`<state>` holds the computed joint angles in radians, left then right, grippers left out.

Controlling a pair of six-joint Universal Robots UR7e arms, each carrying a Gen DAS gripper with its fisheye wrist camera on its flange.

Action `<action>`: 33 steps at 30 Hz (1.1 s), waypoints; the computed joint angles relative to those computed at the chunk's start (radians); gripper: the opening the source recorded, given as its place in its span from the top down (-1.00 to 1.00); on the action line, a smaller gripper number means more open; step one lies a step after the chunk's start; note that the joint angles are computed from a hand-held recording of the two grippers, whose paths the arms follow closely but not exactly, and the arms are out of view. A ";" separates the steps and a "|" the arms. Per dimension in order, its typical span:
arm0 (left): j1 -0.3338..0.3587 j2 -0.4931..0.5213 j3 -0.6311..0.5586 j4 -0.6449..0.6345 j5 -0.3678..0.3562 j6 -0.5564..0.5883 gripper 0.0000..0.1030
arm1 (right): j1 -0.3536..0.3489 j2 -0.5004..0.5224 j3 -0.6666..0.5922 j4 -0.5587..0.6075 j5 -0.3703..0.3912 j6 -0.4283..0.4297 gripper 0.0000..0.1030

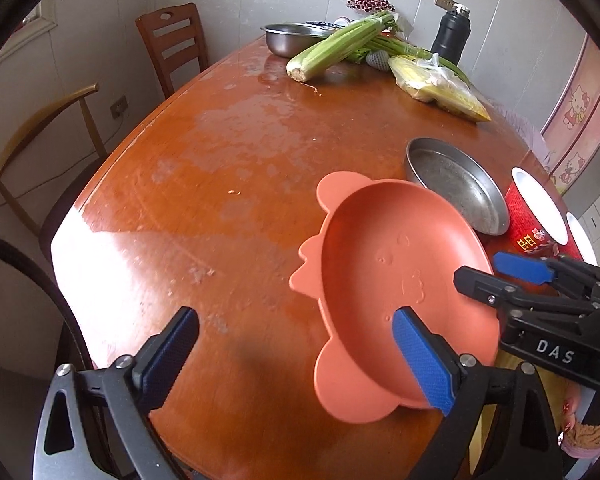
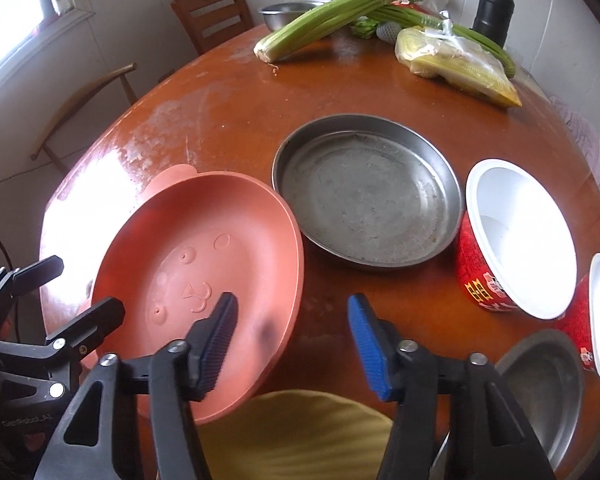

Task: Organize plates and bowls
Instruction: 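Close the left gripper on the orange plate rim, then lift the orange plate, set it back on the table, open left gripper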

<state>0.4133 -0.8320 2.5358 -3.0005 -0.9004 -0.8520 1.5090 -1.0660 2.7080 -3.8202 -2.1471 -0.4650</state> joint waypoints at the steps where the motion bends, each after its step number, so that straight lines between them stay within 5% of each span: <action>1: 0.004 0.003 -0.005 -0.002 -0.002 0.006 -0.76 | -0.005 -0.001 -0.002 0.008 0.005 -0.002 0.08; 5: 0.024 0.018 -0.022 -0.014 -0.020 0.035 -0.46 | -0.007 0.016 -0.012 0.012 0.010 -0.021 0.28; 8: 0.054 0.026 -0.033 -0.050 -0.053 0.082 0.25 | -0.002 0.024 -0.017 0.011 0.015 -0.039 0.33; 17: 0.080 0.010 -0.041 -0.063 -0.053 0.119 0.32 | 0.039 0.043 -0.033 0.028 -0.009 -0.036 0.33; 33: 0.186 -0.068 -0.099 0.009 0.074 0.230 0.32 | 0.151 0.059 -0.148 0.193 0.002 0.090 0.33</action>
